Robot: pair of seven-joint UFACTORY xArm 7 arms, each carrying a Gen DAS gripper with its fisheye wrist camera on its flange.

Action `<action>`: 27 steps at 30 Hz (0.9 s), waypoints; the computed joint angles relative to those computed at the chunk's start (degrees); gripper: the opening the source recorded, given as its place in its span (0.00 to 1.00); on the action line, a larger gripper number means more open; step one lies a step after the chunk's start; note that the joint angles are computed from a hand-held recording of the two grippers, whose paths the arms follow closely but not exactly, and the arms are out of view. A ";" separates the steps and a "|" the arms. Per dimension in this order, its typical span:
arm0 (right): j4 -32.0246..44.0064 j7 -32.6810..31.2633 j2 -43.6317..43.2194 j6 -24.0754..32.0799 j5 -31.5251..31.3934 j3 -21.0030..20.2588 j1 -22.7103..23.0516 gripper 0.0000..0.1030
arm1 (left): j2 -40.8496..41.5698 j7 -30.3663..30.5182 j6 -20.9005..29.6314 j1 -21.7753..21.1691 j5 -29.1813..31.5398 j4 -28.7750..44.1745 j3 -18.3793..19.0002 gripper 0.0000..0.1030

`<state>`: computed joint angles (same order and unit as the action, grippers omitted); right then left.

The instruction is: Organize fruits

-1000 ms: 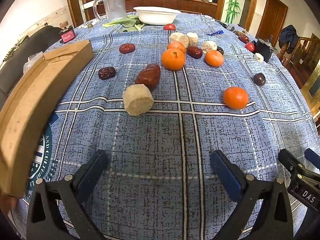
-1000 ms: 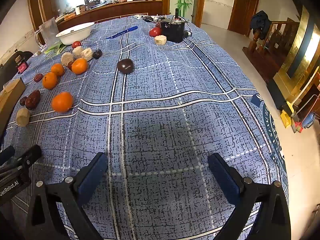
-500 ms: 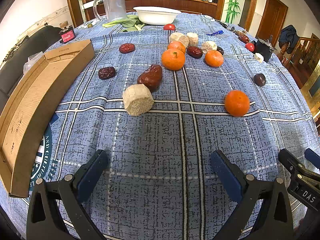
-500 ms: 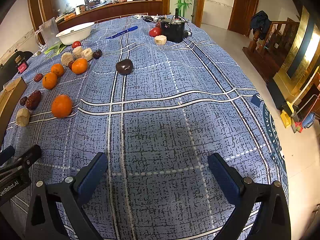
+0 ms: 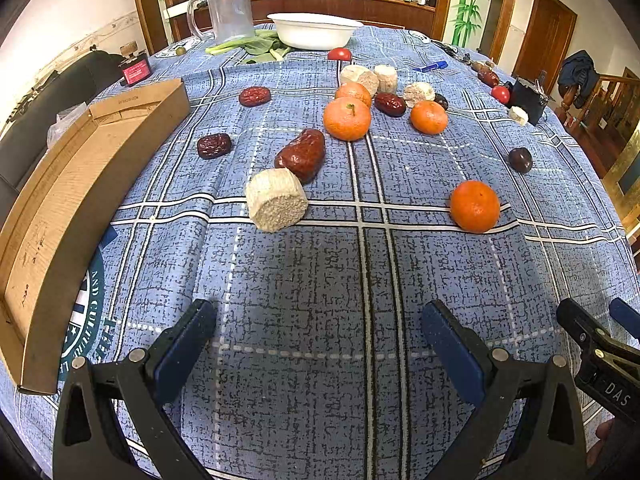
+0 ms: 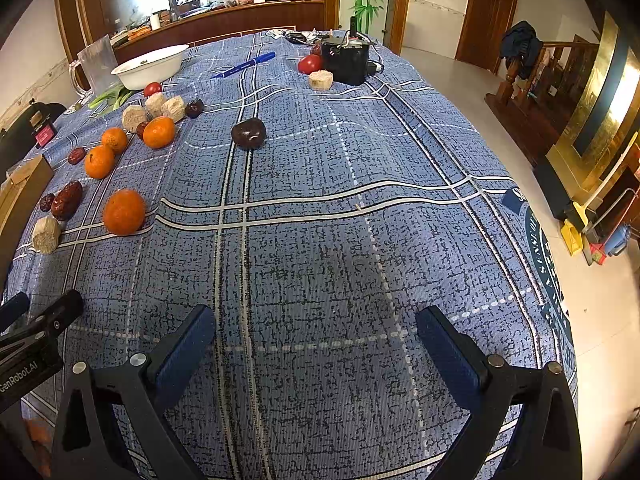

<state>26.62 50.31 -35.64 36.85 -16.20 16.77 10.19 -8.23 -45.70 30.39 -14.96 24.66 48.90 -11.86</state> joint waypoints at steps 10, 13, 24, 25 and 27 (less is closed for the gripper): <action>-1.31 -3.44 -1.30 -5.18 0.57 -1.11 0.52 0.99 | -0.07 -3.27 3.48 -0.28 -0.44 1.39 -0.13 1.00; -1.27 -6.06 -1.47 -6.81 1.38 -2.32 0.96 0.99 | -3.30 -5.04 4.82 0.56 -0.33 -0.11 0.16 1.00; 2.61 -18.55 1.04 -11.49 9.04 -6.36 5.54 0.99 | -12.33 -8.13 7.36 7.66 4.20 -1.43 -0.20 1.00; 2.81 -19.14 0.91 -11.64 9.40 -6.05 5.48 0.99 | -12.69 -7.20 7.08 8.05 3.62 -1.65 0.29 1.00; 2.97 -19.77 0.71 -12.30 9.54 -5.25 4.82 0.99 | -13.54 -5.23 5.96 8.58 2.21 -2.51 1.11 1.00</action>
